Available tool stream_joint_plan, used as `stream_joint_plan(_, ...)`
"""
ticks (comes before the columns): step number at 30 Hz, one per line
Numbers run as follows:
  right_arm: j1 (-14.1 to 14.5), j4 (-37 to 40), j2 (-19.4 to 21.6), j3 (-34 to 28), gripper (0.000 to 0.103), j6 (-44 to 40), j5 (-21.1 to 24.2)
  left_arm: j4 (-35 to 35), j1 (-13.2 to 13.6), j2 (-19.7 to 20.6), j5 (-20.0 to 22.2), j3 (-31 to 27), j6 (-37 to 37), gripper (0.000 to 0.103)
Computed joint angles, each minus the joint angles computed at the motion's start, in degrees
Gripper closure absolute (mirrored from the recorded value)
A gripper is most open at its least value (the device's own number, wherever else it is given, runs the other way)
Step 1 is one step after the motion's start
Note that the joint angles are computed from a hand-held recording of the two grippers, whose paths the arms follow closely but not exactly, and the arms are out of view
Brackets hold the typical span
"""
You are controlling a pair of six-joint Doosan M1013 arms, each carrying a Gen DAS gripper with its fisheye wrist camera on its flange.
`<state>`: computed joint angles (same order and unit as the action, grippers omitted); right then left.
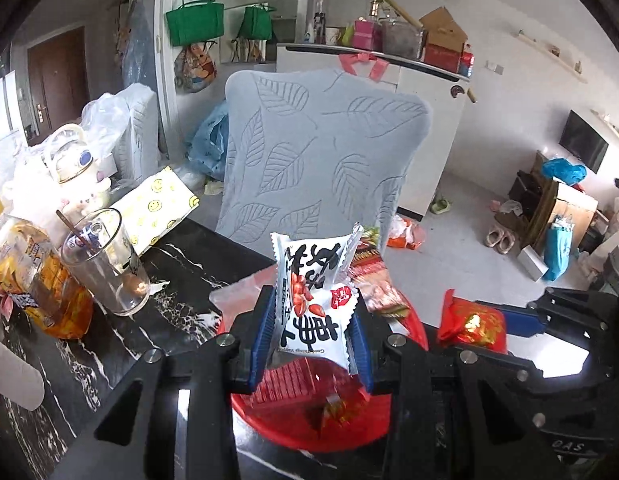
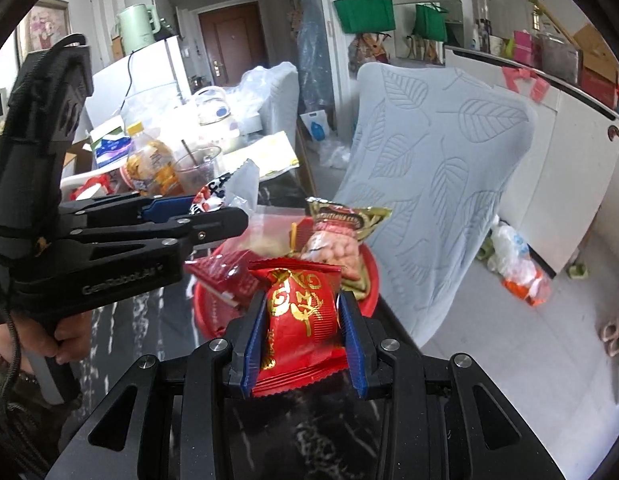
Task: Organize snacks
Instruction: 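Lower both grippers into the basket and open them to release the packets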
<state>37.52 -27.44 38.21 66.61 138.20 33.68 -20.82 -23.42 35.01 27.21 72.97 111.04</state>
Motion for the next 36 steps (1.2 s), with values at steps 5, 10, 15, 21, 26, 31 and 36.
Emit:
stream_joint_plan(5, -0.81, 1.90, 0.73, -0.81, 0.068, -1.88, -0.08, 3.23, -0.09, 1.34, 2.64, -1.88, -2.82, 0.069)
stream_joint_plan(10, -0.92, 1.25, 1.42, -1.91, 0.068, -2.52, -0.33, 4.83, 0.06, 2.17, 5.76, -3.08, -5.56, 0.061)
stream_joint_plan(15, -1.09, 2.87, 2.05, -2.99, 0.068, -4.07, -0.14, 3.30, 0.41, 1.84, 4.76, -2.36, -5.05, 0.040)
stream_joint_plan(21, -1.26, 3.89, 2.68, -3.96, 0.068, -5.27, 0.64, 5.94, 0.41, 1.18, 3.38, -1.39, -7.45, 0.039)
stream_joint_plan(26, -1.43, 4.66, 3.31, -4.57, 0.068, -6.78, 0.25, 6.83, 0.76, 0.16, 1.98, 0.23, -8.73, 0.039)
stream_joint_plan(31, -1.59, 7.31, 4.62, -6.64, 0.068, -10.42, 0.57, 7.42, 1.43, -0.59, 1.08, 1.46, -10.26, 0.039)
stream_joint_plan(36, -1.43, 8.17, 6.46, -9.41, 0.067, -13.48, 2.85, 7.85, 1.87, -0.91, 0.71, 2.10, -11.16, 0.039)
